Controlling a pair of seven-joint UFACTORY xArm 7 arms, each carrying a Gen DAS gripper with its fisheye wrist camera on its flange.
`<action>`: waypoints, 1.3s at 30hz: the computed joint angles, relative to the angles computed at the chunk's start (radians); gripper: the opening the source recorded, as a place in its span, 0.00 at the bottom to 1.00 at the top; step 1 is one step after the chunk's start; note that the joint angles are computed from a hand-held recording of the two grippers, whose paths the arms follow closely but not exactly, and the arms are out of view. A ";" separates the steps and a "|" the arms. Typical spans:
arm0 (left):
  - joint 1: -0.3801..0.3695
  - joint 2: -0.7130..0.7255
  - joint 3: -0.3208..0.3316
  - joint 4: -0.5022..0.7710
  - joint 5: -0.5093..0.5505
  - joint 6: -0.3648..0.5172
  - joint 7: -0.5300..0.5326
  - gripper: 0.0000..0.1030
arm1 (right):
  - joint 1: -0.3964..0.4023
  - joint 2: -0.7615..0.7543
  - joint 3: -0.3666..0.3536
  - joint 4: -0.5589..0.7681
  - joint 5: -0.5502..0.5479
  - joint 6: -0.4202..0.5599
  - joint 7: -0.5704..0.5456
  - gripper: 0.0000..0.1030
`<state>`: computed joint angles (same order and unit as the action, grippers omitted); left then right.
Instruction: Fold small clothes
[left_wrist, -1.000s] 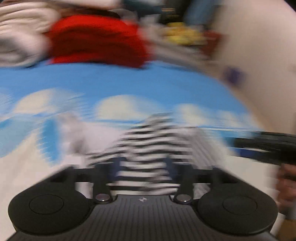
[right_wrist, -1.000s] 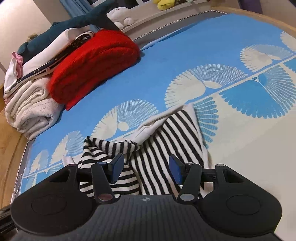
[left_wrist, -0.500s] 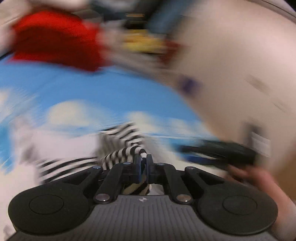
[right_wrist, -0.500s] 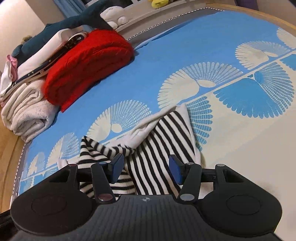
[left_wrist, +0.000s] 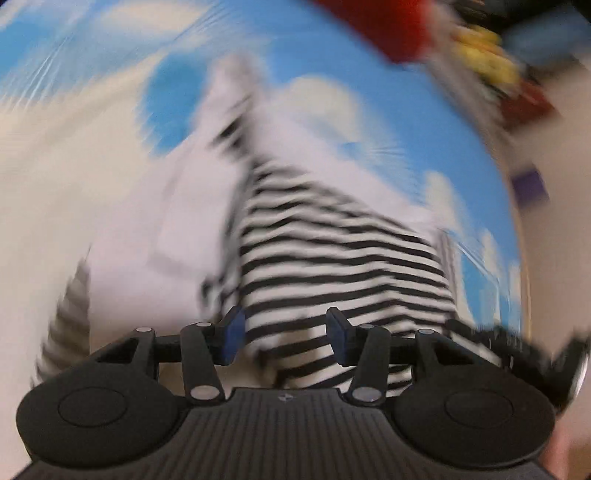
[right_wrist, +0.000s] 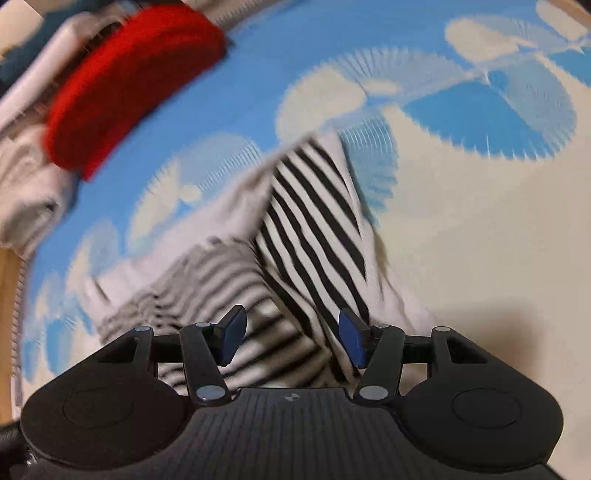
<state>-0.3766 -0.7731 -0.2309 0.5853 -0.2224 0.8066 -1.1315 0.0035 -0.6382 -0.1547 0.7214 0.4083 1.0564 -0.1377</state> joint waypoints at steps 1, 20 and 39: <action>-0.012 -0.009 0.014 -0.032 -0.050 -0.031 -0.028 0.51 | 0.000 -0.001 0.006 -0.009 -0.001 0.000 0.006 0.56; 0.117 -0.206 -0.056 -0.041 0.204 -0.110 -0.116 0.05 | 0.073 -0.178 -0.103 -0.127 0.280 -0.168 0.018 0.05; 0.132 -0.139 -0.070 -0.014 0.153 0.040 -0.133 0.04 | 0.045 -0.122 -0.040 -0.138 0.170 -0.189 0.043 0.03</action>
